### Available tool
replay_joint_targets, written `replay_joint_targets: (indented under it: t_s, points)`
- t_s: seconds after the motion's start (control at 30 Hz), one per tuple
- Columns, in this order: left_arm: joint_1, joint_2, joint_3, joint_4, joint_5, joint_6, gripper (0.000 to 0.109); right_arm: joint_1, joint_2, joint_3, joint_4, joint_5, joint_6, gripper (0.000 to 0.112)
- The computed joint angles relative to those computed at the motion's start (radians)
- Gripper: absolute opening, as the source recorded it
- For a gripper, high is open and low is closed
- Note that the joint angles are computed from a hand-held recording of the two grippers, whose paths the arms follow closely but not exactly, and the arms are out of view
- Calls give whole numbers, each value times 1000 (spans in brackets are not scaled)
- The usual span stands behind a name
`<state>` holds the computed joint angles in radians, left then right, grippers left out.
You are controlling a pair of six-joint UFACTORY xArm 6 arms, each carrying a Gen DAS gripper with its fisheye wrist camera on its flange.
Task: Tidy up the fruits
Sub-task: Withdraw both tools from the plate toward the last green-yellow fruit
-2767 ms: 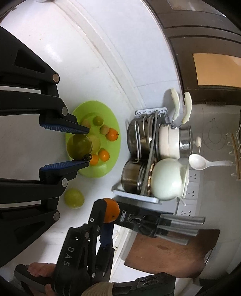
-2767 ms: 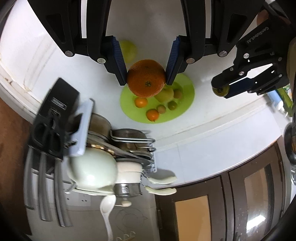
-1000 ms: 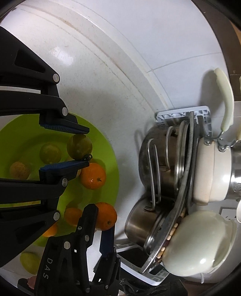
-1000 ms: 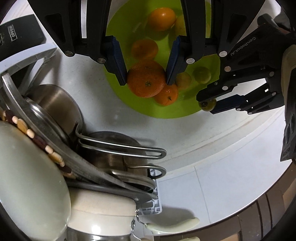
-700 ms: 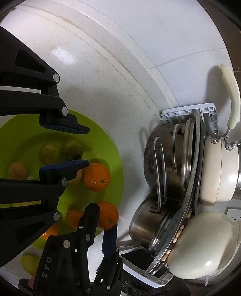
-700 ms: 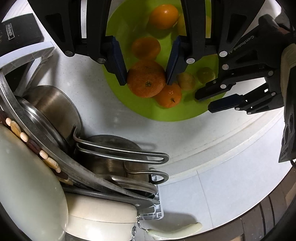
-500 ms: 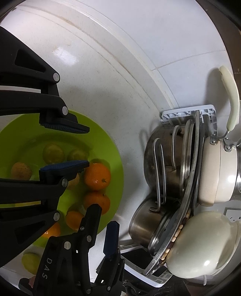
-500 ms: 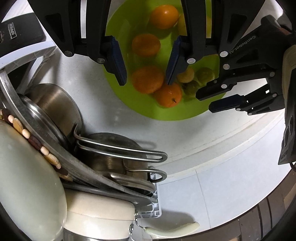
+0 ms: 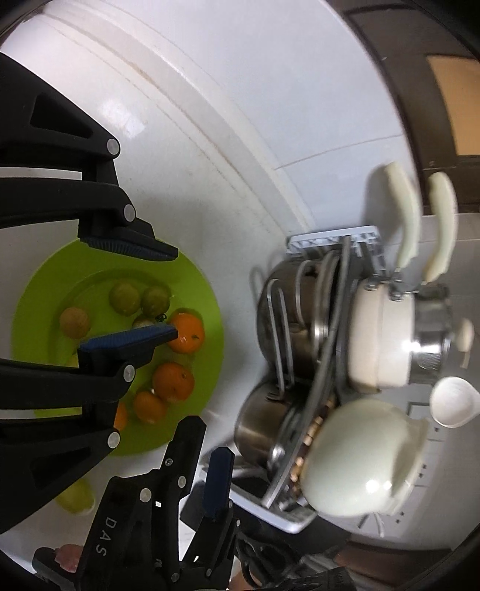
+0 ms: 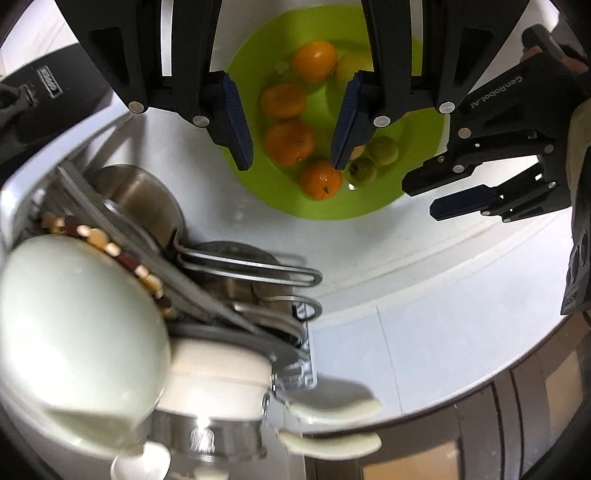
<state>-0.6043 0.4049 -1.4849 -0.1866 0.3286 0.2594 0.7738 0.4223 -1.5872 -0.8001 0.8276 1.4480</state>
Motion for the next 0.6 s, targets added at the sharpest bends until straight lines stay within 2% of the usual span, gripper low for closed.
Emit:
replay_joint_targets:
  t_s: [0.23, 0.33, 0.6]
  points:
    - [-21, -138, 154, -10, -83, 0, 44, 73, -79, 48, -97, 63, 100, 45]
    - [-32, -199, 225, -33, -118, 6, 50, 101, -114, 79, -131, 90, 138, 53]
    - [-45, -338, 409, 111, -204, -138, 64, 190, -183, 143, -175, 198, 206, 63]
